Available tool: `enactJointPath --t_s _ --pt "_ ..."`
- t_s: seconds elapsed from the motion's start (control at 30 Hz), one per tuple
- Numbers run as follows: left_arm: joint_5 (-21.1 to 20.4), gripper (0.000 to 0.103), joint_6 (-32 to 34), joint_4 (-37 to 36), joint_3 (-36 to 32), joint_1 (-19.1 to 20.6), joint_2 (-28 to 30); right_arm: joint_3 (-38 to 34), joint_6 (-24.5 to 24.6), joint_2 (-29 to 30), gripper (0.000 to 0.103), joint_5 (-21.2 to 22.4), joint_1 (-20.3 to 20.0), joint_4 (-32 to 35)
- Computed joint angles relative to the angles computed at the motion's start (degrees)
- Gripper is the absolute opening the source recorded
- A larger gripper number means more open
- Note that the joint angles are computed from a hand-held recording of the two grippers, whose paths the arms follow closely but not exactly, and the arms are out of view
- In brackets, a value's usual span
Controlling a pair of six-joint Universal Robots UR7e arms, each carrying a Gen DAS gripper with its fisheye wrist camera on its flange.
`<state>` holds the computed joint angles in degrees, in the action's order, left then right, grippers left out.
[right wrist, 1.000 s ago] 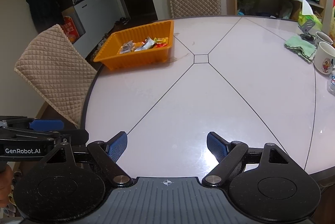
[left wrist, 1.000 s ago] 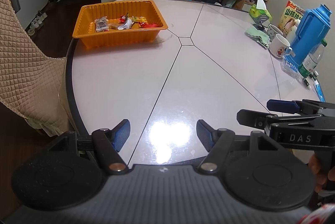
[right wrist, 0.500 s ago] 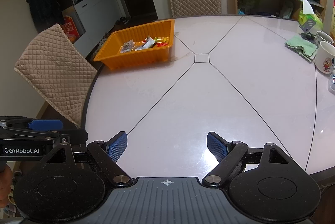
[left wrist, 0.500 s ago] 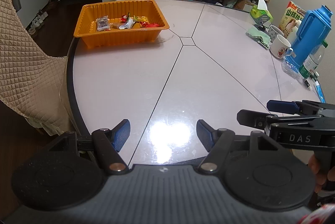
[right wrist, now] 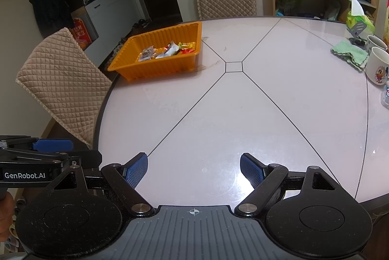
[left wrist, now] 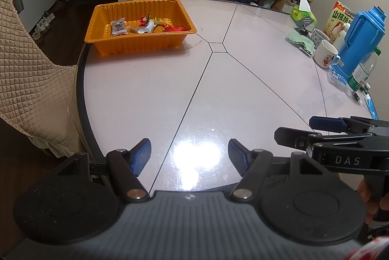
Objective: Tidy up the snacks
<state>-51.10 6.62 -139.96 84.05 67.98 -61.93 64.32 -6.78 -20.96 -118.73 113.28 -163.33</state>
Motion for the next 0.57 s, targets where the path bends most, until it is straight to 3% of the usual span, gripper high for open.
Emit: enactJointPath --t_s 0.57 --pt "-0.3 0.068 0.7 0.3 -1.5 0.5 1.0 -0.9 0.3 0.5 0.083 -0.1 -0.1 0.8"
